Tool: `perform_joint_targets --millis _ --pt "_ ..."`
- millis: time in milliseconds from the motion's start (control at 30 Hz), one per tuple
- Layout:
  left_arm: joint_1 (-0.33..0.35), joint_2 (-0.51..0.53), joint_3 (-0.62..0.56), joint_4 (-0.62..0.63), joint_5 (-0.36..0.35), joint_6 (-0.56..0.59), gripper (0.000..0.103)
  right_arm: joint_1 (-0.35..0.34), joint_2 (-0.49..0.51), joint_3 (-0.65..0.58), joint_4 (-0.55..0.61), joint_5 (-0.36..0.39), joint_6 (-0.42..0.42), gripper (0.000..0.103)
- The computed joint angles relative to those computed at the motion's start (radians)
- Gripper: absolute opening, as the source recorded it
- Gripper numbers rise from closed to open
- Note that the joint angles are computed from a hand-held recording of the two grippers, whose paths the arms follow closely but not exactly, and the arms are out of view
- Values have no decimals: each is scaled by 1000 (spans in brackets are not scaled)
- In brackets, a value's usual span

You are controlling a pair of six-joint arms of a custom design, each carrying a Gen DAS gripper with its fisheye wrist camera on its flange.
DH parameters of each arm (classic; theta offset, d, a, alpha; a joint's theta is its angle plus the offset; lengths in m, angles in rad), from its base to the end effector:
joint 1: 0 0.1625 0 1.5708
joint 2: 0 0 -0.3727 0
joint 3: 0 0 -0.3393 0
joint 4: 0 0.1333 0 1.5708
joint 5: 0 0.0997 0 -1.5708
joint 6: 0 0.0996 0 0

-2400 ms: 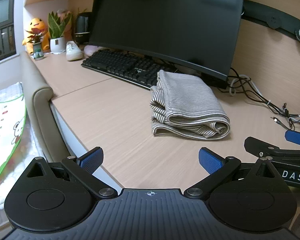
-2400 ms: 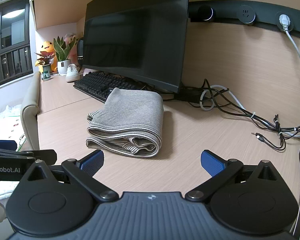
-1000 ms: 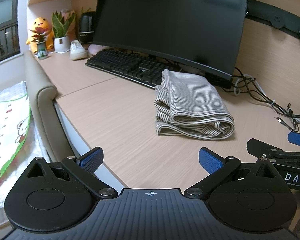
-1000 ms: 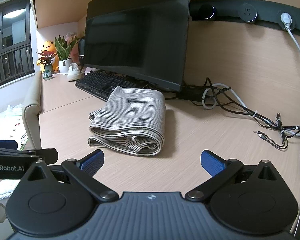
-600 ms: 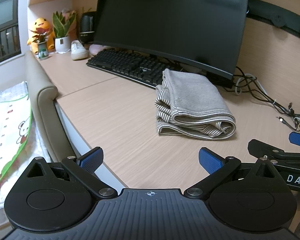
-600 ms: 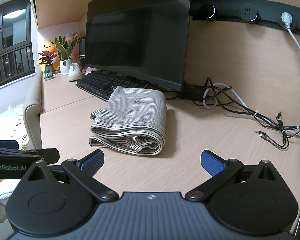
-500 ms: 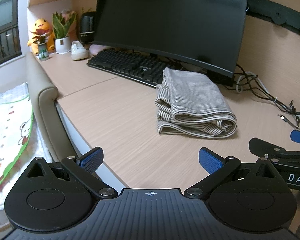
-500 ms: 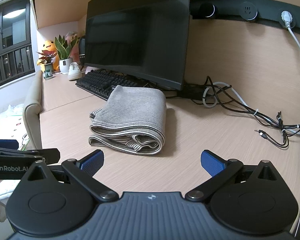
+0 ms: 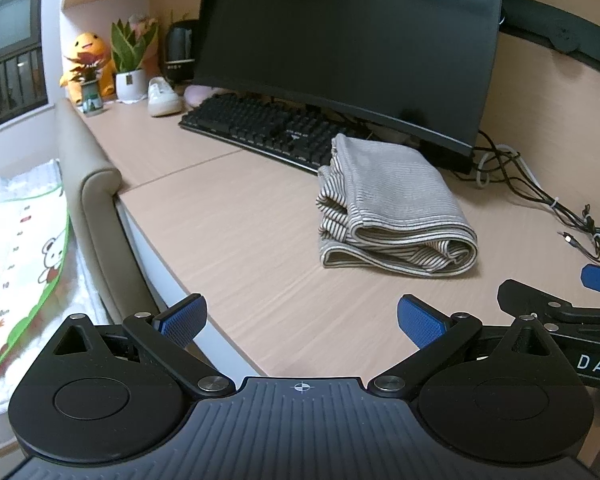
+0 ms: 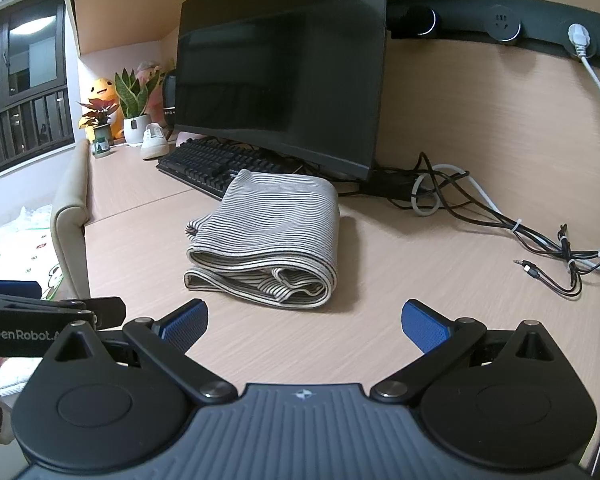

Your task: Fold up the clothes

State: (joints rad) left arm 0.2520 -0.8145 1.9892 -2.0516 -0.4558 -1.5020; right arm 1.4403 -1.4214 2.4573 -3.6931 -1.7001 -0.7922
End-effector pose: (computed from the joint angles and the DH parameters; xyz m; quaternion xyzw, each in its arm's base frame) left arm -0.3660 -0.3242 0.0231 0.1061 0.8111 -0.4451 0.3643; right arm 0.0723 -0.3749 0.2814 0.2459 -0.8188 0.4373 0.2791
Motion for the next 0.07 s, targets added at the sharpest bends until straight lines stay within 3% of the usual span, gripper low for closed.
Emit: perform_joint_targets --millis 67 --pt "-6 4 -2 26 15 -15 103 -1 -1 -1 5 -1 2 103"
